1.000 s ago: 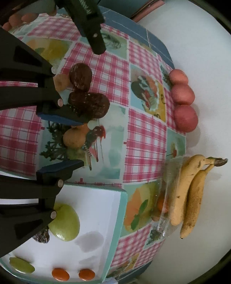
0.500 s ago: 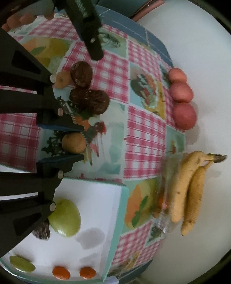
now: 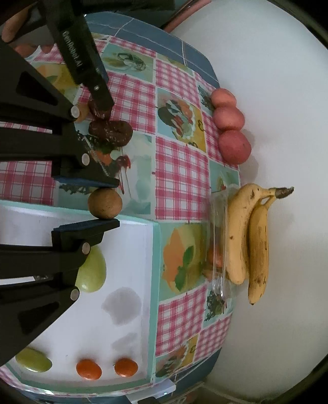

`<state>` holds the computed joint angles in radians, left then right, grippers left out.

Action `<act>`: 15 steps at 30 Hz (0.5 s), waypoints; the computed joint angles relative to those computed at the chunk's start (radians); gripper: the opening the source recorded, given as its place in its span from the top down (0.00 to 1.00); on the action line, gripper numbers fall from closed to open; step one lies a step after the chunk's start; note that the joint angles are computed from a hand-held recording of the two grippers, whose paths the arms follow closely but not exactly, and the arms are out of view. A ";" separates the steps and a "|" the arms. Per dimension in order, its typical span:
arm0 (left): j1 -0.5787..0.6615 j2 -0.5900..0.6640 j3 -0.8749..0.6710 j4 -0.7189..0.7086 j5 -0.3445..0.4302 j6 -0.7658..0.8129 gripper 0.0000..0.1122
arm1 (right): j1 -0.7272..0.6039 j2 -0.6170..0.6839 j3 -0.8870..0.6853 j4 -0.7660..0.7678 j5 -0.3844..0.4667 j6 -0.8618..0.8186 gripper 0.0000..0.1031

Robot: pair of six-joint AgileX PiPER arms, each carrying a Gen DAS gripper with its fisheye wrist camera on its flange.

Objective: Organize fruits
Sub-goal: 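Grasp a kiwi with the right tool while the left tool grasps a dark avocado, then lift the kiwi and avocado and carry them over the tray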

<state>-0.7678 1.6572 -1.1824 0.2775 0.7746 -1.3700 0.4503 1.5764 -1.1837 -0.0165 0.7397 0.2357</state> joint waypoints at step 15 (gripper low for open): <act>-0.037 -0.093 0.014 0.065 0.054 -0.077 0.63 | -0.029 -0.049 0.005 0.031 0.025 -0.024 0.75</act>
<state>-0.8045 1.5640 -1.1681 0.3428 0.8283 -1.4473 0.4215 1.5274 -1.1784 0.0149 0.7646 0.2121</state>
